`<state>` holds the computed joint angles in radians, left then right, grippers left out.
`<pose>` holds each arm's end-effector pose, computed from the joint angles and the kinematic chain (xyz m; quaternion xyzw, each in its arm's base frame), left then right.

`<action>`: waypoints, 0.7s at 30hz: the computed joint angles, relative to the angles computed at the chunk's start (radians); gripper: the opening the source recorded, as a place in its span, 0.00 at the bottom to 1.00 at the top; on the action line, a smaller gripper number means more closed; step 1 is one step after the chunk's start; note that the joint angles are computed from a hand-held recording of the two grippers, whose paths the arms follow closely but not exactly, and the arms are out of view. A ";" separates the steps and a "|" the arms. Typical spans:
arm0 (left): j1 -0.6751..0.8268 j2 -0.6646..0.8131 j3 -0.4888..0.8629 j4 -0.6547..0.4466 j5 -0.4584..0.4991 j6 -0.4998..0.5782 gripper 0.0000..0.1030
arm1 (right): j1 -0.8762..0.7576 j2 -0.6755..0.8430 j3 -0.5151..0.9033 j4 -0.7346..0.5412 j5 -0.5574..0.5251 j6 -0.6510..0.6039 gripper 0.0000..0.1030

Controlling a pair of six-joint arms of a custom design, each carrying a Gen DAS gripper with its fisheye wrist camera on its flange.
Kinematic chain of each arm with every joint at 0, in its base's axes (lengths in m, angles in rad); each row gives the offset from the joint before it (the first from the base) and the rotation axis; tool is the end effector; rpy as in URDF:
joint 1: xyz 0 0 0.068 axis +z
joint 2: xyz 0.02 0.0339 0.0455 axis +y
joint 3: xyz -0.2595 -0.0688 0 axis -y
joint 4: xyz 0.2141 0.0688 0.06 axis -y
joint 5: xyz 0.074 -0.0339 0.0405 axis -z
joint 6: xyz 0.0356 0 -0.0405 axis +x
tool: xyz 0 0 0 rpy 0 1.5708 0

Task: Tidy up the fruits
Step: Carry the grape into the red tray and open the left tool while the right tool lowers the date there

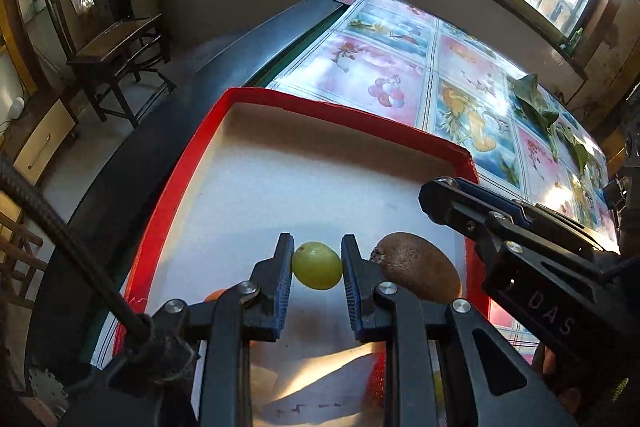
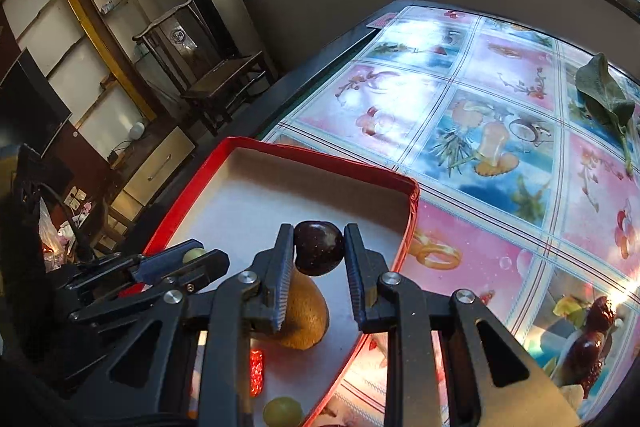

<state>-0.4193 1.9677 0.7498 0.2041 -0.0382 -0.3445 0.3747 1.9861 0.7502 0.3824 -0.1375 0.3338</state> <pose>0.2824 -0.1244 0.0796 0.0307 0.9608 -0.0854 0.2619 0.2993 0.1230 0.0861 -0.0432 0.9335 0.1818 0.3061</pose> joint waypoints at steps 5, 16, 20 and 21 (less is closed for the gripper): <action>0.011 0.048 0.040 -0.027 0.008 0.002 0.22 | -0.001 0.079 0.072 -0.028 -0.013 -0.009 0.27; 0.000 0.048 0.065 -0.068 -0.031 0.000 0.34 | 0.001 0.150 0.145 -0.076 -0.023 -0.024 0.27; -0.001 0.014 0.036 -0.061 -0.049 -0.012 0.45 | -0.008 0.123 0.126 -0.080 -0.026 -0.015 0.31; 0.000 0.004 0.027 -0.059 -0.050 -0.016 0.45 | -0.011 0.112 0.111 -0.070 -0.023 -0.012 0.39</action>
<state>-0.4193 1.9718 0.7769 0.1450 -0.0880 -0.3602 0.3641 2.0977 0.8612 0.3122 -0.1605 0.3215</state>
